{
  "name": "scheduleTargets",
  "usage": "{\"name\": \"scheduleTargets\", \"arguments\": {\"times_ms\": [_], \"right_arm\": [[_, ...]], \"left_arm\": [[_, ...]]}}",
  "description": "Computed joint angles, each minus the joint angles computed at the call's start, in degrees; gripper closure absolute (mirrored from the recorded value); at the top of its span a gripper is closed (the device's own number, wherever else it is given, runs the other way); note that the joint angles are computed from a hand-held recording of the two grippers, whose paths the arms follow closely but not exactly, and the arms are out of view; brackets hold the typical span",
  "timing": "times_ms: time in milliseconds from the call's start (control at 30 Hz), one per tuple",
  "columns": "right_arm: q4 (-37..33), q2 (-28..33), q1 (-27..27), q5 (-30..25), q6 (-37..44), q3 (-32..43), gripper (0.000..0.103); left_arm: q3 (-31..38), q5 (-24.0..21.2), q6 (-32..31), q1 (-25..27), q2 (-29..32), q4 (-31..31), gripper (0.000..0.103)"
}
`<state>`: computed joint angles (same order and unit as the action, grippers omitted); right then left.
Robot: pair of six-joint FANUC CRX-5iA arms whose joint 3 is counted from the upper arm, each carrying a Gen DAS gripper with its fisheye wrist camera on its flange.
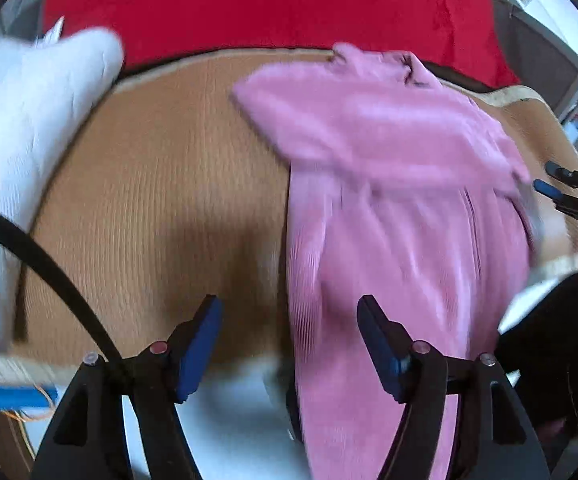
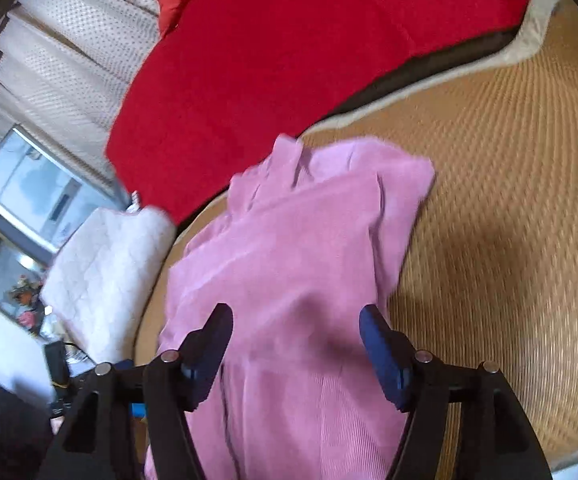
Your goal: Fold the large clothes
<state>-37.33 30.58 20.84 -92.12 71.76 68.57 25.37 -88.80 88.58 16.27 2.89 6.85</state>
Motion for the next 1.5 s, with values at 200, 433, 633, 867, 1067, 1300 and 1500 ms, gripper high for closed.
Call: {"name": "scheduleTargets", "arguments": {"times_ms": [200,433,633,867,1067,1300,1500], "right_arm": [[-4.6,-7.8,-1.9,-7.9,6.2,-14.5,0.033],[4.1,-9.7,2.1,-16.4,12.6,-24.6,0.030],[7.2,-7.3,4.9,-14.0,17.0,-27.9,0.030],[4.9,-6.7,7.1,-9.2,20.0,-29.9,0.031],[3.2,-9.0,8.1,-9.0,22.7,-28.7,0.073],[1.6,-15.5,9.7,-2.0,26.1,-31.7,0.084],[3.1,-16.4,11.6,0.1,24.6,-32.3,0.087]], "left_arm": [[-20.6,1.4,-3.7,9.5,-11.7,15.0,0.032],[-31.9,2.2,-9.2,15.4,-15.0,28.1,0.029],[-39.4,4.0,-14.8,17.6,-15.9,37.6,0.029],[-43.7,4.5,-19.2,17.2,-15.2,45.0,0.027],[-45.2,2.4,-23.6,19.9,-16.3,48.3,0.037],[-40.7,3.5,-23.7,18.3,-14.2,46.2,0.055],[-39.1,4.7,-24.4,16.4,-13.0,44.7,0.063]]}}
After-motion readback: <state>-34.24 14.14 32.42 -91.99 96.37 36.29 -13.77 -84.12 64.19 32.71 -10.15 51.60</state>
